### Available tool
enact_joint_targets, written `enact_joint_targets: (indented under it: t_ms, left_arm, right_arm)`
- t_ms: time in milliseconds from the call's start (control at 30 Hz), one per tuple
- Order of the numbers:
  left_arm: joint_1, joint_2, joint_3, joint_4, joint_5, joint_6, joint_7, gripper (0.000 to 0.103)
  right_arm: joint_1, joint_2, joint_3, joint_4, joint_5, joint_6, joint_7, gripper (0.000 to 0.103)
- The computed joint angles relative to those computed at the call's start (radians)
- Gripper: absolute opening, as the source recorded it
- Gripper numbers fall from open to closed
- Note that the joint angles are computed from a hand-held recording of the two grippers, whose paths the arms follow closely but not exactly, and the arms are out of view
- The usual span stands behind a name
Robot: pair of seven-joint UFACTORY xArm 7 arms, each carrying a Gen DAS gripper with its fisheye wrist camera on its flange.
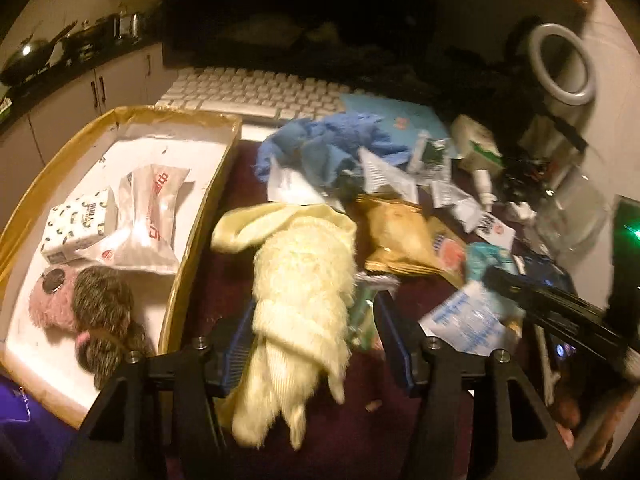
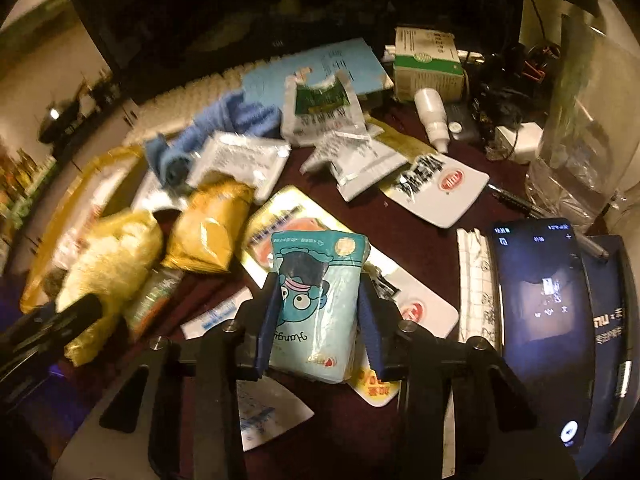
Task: Organize soft objects
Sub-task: 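Carry the towel and teal pack into the tray and release both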
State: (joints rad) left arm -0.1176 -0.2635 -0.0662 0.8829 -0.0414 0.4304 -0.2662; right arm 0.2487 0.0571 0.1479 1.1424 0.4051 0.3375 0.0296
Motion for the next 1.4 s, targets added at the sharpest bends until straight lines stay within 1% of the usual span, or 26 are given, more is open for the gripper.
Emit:
enact_joint_targets:
  t_ms: [67, 167, 200, 300, 367, 400, 433, 500, 533, 600, 633, 700, 733, 767, 800, 833, 933, 1033, 1067, 1133, 1167, 1233, 1267, 1300, 1333, 1400]
  left_arm:
    - [0.014, 0.03, -0.003, 0.035, 0.018, 0.034, -0.022, 0.059]
    - [0.036, 0.05, -0.024, 0.045, 0.096, 0.03, -0.071, 0.055]
    - [0.023, 0.052, -0.012, 0.044, 0.071, 0.028, -0.05, 0.041]
    - [0.016, 0.012, -0.002, 0.002, 0.021, -0.019, -0.013, 0.036]
    - [-0.069, -0.061, 0.091, -0.047, -0.148, -0.049, 0.093, 0.035]
    - [-0.081, -0.098, 0.11, -0.068, -0.206, -0.062, 0.128, 0.035]
    - [-0.065, -0.148, 0.113, -0.093, -0.222, -0.071, 0.122, 0.035]
    - [0.001, -0.223, 0.104, -0.121, -0.202, -0.095, 0.073, 0.035]
    - [0.031, -0.24, 0.102, -0.123, -0.185, -0.102, 0.056, 0.035]
    - [0.142, -0.246, 0.07, -0.107, -0.106, -0.1, -0.01, 0.035]
    - [0.173, -0.235, 0.067, -0.094, -0.081, -0.093, -0.033, 0.035]
    - [0.155, -0.192, 0.128, -0.063, -0.098, -0.096, -0.006, 0.035]
    - [0.132, -0.159, 0.169, -0.044, -0.126, -0.103, 0.026, 0.036]
    - [0.137, -0.123, 0.182, -0.021, -0.132, -0.102, 0.037, 0.036]
    - [0.16, -0.094, 0.173, -0.005, -0.119, -0.102, 0.028, 0.036]
    - [0.185, -0.058, 0.162, 0.013, -0.1, -0.106, 0.011, 0.036]
    - [0.198, 0.01, 0.159, 0.041, -0.093, -0.119, 0.028, 0.039]
    - [0.214, 0.024, 0.152, 0.036, -0.081, -0.095, 0.027, 0.045]
    - [0.213, 0.018, 0.157, 0.027, -0.093, -0.095, 0.035, 0.046]
    - [0.21, -0.009, 0.161, 0.005, -0.11, -0.101, 0.046, 0.054]
    - [0.203, -0.034, 0.163, -0.019, -0.123, -0.131, 0.059, 0.058]
    - [0.247, -0.073, 0.118, -0.053, -0.071, -0.19, 0.005, 0.081]
    - [0.303, -0.103, 0.065, -0.074, -0.008, -0.207, -0.064, 0.081]
    - [0.328, -0.123, 0.042, -0.087, 0.028, -0.214, -0.1, 0.081]
    - [0.338, -0.15, 0.026, -0.103, 0.055, -0.214, -0.122, 0.081]
    - [0.34, -0.202, -0.003, -0.135, 0.094, -0.217, -0.154, 0.081]
  right_arm:
    - [-0.005, -0.01, 0.011, -0.014, 0.101, -0.043, -0.078, 0.037]
    - [-0.004, -0.031, 0.022, -0.026, 0.281, -0.08, -0.217, 0.037]
    - [0.001, -0.036, 0.024, -0.023, 0.34, -0.084, -0.272, 0.037]
    - [0.019, -0.045, 0.025, 0.001, 0.514, -0.056, -0.453, 0.037]
    - [0.03, -0.04, 0.025, 0.026, 0.618, -0.016, -0.552, 0.037]
    - [0.032, -0.037, 0.024, 0.046, 0.677, 0.027, -0.61, 0.037]
    - [0.034, -0.025, 0.024, 0.076, 0.724, 0.077, -0.657, 0.037]
    - [0.047, 0.008, 0.036, 0.14, 0.758, 0.118, -0.688, 0.037]
    - [0.054, 0.036, 0.045, 0.184, 0.754, 0.131, -0.69, 0.037]
    - [0.068, 0.094, 0.067, 0.272, 0.728, 0.156, -0.669, 0.037]
    - [0.073, 0.121, 0.079, 0.313, 0.713, 0.169, -0.661, 0.037]
    - [0.096, 0.197, 0.1, 0.418, 0.628, 0.179, -0.597, 0.037]
    - [0.125, 0.259, 0.103, 0.503, 0.536, 0.184, -0.531, 0.037]
    - [0.156, 0.311, 0.095, 0.576, 0.45, 0.194, -0.462, 0.037]
    - [0.186, 0.335, 0.078, 0.611, 0.405, 0.2, -0.416, 0.037]
    - [0.192, 0.396, 0.099, 0.688, 0.319, 0.21, -0.339, 0.037]
    - [0.268, 0.553, 0.055, 0.904, 0.167, 0.282, -0.168, 0.037]
    - [0.28, 0.651, 0.067, 1.035, 0.092, 0.332, -0.105, 0.04]
    - [0.269, 0.668, 0.088, 1.055, 0.088, 0.338, -0.109, 0.041]
    - [0.24, 0.687, 0.143, 1.066, 0.094, 0.333, -0.139, 0.049]
    - [0.23, 0.686, 0.151, 1.063, 0.088, 0.326, -0.138, 0.055]
    - [0.199, 0.63, 0.19, 0.969, 0.114, 0.241, -0.188, 0.06]
    - [0.193, 0.604, 0.193, 0.936, 0.113, 0.219, -0.194, 0.062]
    - [0.18, 0.576, 0.203, 0.897, 0.121, 0.199, -0.211, 0.062]
    - [0.147, 0.533, 0.233, 0.831, 0.154, 0.166, -0.258, 0.062]
    - [0.109, 0.46, 0.245, 0.73, 0.193, 0.137, -0.295, 0.062]
